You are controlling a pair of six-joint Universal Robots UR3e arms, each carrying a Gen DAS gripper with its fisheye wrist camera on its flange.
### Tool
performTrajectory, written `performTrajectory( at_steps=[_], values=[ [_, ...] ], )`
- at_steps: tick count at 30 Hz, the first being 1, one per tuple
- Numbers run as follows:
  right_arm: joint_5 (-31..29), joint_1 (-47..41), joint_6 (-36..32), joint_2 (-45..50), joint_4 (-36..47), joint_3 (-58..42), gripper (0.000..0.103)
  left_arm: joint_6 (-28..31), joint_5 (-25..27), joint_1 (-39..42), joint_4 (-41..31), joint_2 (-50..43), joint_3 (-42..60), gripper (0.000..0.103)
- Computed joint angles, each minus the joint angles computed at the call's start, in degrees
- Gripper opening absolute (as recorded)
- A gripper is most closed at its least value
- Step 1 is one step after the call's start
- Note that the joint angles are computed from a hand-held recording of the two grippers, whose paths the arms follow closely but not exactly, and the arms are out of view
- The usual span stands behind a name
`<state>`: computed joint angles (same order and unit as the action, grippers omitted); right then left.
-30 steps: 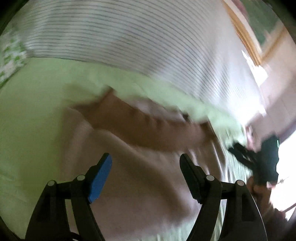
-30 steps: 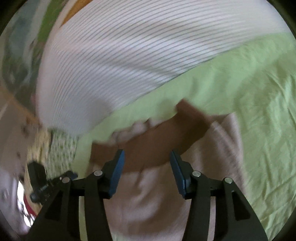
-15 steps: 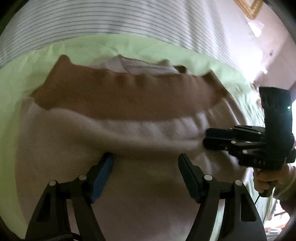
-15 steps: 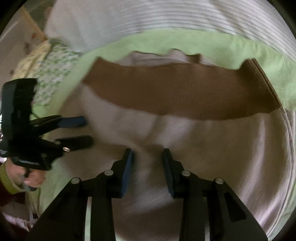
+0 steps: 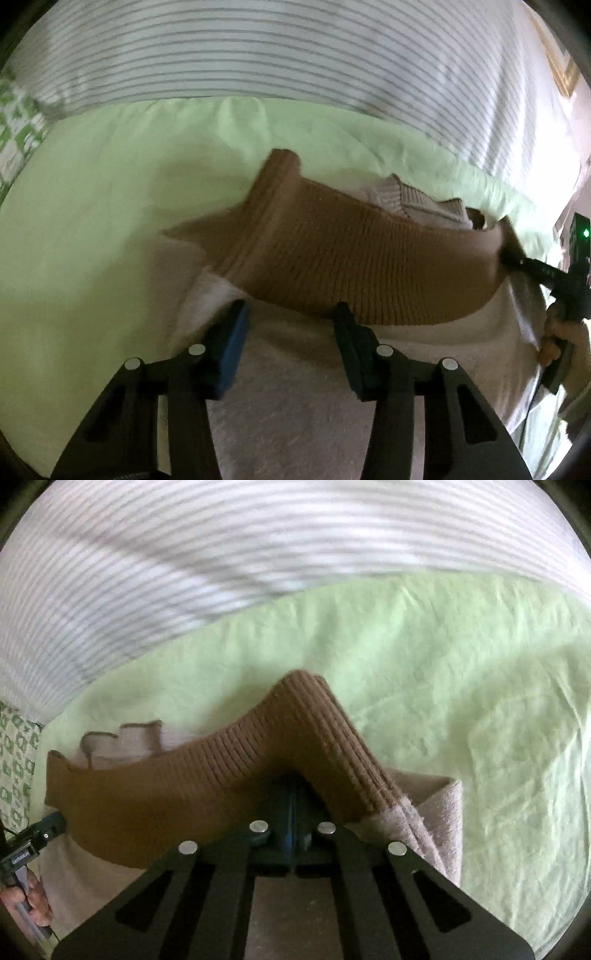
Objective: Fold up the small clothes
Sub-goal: 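Grasp the folded hem edge with the right tool and fold it toward the collar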
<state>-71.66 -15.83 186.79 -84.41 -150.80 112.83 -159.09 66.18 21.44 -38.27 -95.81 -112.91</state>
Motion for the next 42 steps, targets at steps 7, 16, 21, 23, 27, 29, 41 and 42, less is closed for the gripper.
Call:
performTrajectory(
  at_steps=[7, 16, 21, 23, 27, 29, 41, 42],
  values=[
    [9.79, 7.59, -7.78, -0.47, 4.88, -8.75, 0.054, -0.62, -2.99, 5.89, -7.09, 17.05, -10.44, 0.064],
    [3.94, 20.19, -19.6, 20.85, 16.78, -37.71, 0.054, 6.96, -3.23, 17.37, -26.03, 43.21, -24.77, 0.067],
    [-5.24, 25.71, -27.18, 28.1, 24.25, -47.67, 0.007, 9.28, -0.68, 19.52, -26.25, 46.2, -27.99, 0.067],
    [-6.36, 25.94, -26.15, 28.2, 22.56, -47.81, 0.004, 9.21, -0.42, 19.35, -25.69, 46.85, -28.52, 0.067],
    [-7.13, 24.83, -16.24, 32.26, 21.21, -54.09, 0.004, 9.51, -0.68, 20.51, -26.36, 48.75, -29.49, 0.067],
    [-8.64, 25.56, -12.94, 34.57, 21.54, -55.93, 0.004, 11.53, -1.31, 22.83, -29.45, 50.8, -29.54, 0.067],
    [4.07, 18.34, -0.46, 6.34, 6.39, -18.21, 0.036, 13.24, -6.65, 28.7, -40.33, 53.1, -22.06, 0.067],
    [6.12, 16.54, 0.0, 2.22, 5.42, -12.54, 0.036, 11.72, -6.78, 26.88, -37.39, 50.61, -21.59, 0.068]
  ],
)
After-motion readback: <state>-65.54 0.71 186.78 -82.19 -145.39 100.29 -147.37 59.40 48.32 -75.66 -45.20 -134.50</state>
